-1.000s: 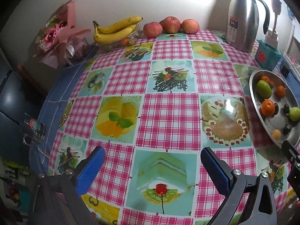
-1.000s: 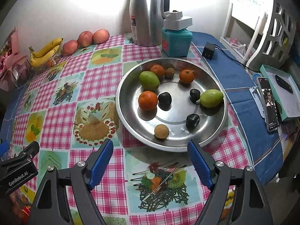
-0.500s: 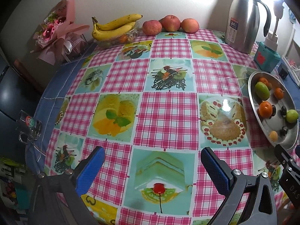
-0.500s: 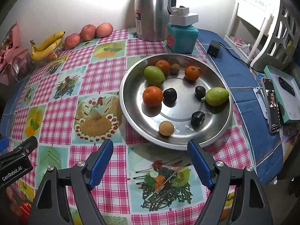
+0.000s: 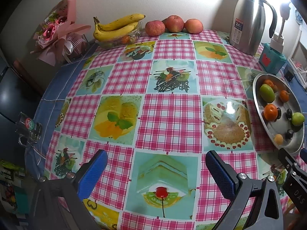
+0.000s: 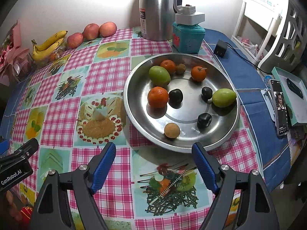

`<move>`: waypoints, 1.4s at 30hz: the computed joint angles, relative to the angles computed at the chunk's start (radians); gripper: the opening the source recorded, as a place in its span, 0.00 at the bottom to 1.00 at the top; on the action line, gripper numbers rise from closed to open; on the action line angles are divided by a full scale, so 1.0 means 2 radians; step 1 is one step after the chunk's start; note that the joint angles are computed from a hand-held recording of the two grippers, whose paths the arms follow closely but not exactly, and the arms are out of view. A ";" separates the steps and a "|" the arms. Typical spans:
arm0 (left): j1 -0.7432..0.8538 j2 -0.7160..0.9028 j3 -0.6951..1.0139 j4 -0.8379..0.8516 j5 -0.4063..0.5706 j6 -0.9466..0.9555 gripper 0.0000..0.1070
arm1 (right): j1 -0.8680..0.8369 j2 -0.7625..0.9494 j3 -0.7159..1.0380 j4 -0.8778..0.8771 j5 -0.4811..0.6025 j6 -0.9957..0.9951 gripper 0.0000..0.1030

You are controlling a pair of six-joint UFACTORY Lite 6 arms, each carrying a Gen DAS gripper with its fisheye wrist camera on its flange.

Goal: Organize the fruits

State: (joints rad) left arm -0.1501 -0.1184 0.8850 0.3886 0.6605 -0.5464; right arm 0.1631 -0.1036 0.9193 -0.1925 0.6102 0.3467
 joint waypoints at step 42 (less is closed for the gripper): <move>0.004 0.000 -0.002 -0.017 -0.003 0.016 0.96 | 0.004 0.009 0.005 0.008 0.003 -0.014 0.80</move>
State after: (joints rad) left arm -0.1428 -0.1193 0.8801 0.3548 0.6553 -0.5147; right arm 0.1702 -0.0850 0.9300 -0.1767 0.6157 0.3182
